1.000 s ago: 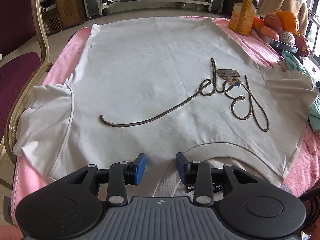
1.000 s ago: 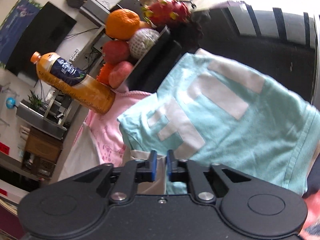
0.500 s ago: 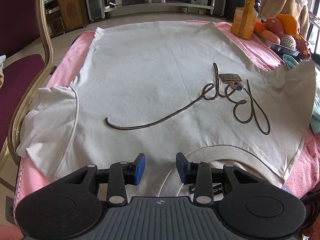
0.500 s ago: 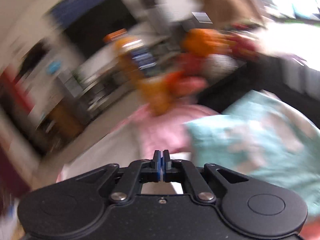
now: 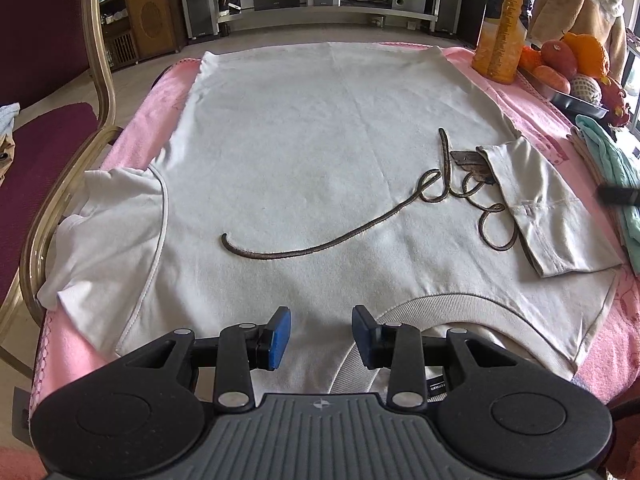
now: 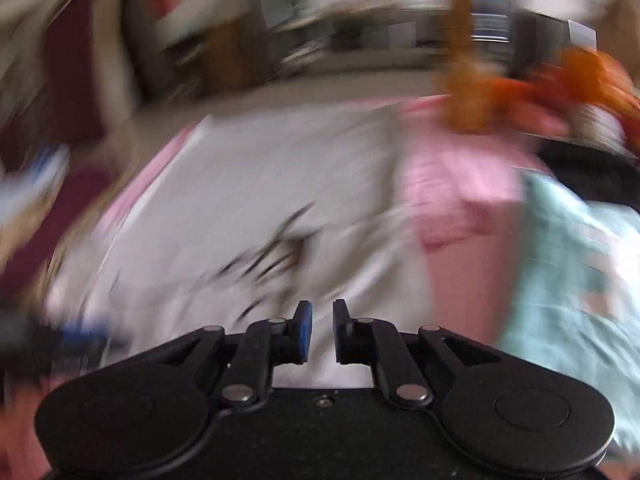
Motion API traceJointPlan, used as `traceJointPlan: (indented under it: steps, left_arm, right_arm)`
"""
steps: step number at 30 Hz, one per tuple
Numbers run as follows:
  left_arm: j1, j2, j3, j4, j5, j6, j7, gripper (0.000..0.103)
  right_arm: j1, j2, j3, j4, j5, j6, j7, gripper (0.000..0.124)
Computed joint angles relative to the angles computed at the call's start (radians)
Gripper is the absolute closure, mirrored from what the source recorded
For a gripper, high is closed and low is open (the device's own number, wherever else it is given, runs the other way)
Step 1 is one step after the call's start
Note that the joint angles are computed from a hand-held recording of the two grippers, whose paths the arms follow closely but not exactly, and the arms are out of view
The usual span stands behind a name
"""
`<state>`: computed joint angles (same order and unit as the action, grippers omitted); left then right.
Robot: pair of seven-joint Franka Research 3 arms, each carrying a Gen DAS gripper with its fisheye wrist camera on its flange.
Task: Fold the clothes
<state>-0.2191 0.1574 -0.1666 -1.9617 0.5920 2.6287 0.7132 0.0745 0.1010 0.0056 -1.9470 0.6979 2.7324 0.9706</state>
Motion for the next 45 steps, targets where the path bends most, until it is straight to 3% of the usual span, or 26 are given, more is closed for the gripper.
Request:
traceJointPlan:
  steps: [2,4,9,14,17,19,22,24,26,28,33,37,40,42,45]
  left_arm:
    - [-0.002,0.002,0.000,0.003,0.004,-0.004,0.000,0.068]
    - [-0.004,0.004,0.000,0.005,0.010,-0.007,-0.001,0.068]
    - [-0.008,0.005,0.002,0.007,0.023,-0.019,-0.003,0.067]
    - [-0.007,-0.009,0.004,-0.003,0.042,-0.037,-0.025,0.067]
    - [-0.005,-0.019,0.002,-0.010,0.045,-0.047,-0.033,0.067]
    - [-0.003,-0.028,0.001,-0.019,0.057,-0.039,-0.038,0.067]
    - [0.000,-0.029,-0.002,-0.023,0.065,-0.025,-0.031,0.067]
    - [0.002,-0.021,-0.006,-0.018,0.050,-0.023,-0.012,0.068]
    - [0.001,-0.015,-0.007,-0.015,0.044,-0.022,0.002,0.069]
    - [-0.003,-0.014,-0.004,-0.017,0.058,-0.014,0.001,0.071]
    - [-0.012,-0.018,-0.006,-0.020,0.083,-0.032,0.008,0.071]
    - [0.000,-0.065,-0.027,-0.042,-0.044,-0.090,0.122,0.071]
    - [0.019,-0.137,-0.010,-0.097,-0.022,-0.076,0.030,0.071]
    - [0.050,-0.184,0.005,-0.134,-0.039,-0.062,-0.049,0.071]
    - [0.109,-0.242,0.033,-0.181,-0.129,-0.044,-0.119,0.071]
  right_arm:
    - [0.007,0.026,-0.031,0.016,-0.096,0.028,0.196,0.115]
    - [0.004,0.052,-0.038,0.043,-0.161,-0.018,0.276,0.116]
    - [0.059,0.108,-0.090,0.081,-0.534,-0.101,0.517,0.115]
    - [0.033,0.064,-0.085,0.071,-0.615,-0.235,0.584,0.115]
    - [0.034,0.038,-0.084,0.040,-0.694,-0.230,0.653,0.115]
    - [0.032,0.010,-0.079,-0.004,-0.716,-0.170,0.689,0.116]
    - [-0.005,-0.014,-0.031,-0.049,-0.470,-0.033,0.490,0.115]
    - [-0.022,-0.009,-0.001,-0.035,-0.255,-0.047,0.323,0.115]
    - [-0.026,0.020,0.007,0.009,-0.138,-0.122,0.249,0.115]
    - [-0.025,0.055,0.008,0.055,-0.094,-0.196,0.229,0.115]
    - [0.007,0.062,-0.005,0.052,-0.213,-0.228,0.256,0.116]
    - [-0.001,0.004,-0.016,0.016,-0.228,-0.309,0.255,0.114]
    - [-0.017,-0.063,-0.013,-0.047,-0.022,-0.298,0.128,0.109]
    - [-0.027,-0.071,-0.025,-0.042,0.146,-0.360,0.050,0.096]
    - [-0.037,-0.057,-0.038,-0.013,0.283,-0.437,-0.001,0.093]
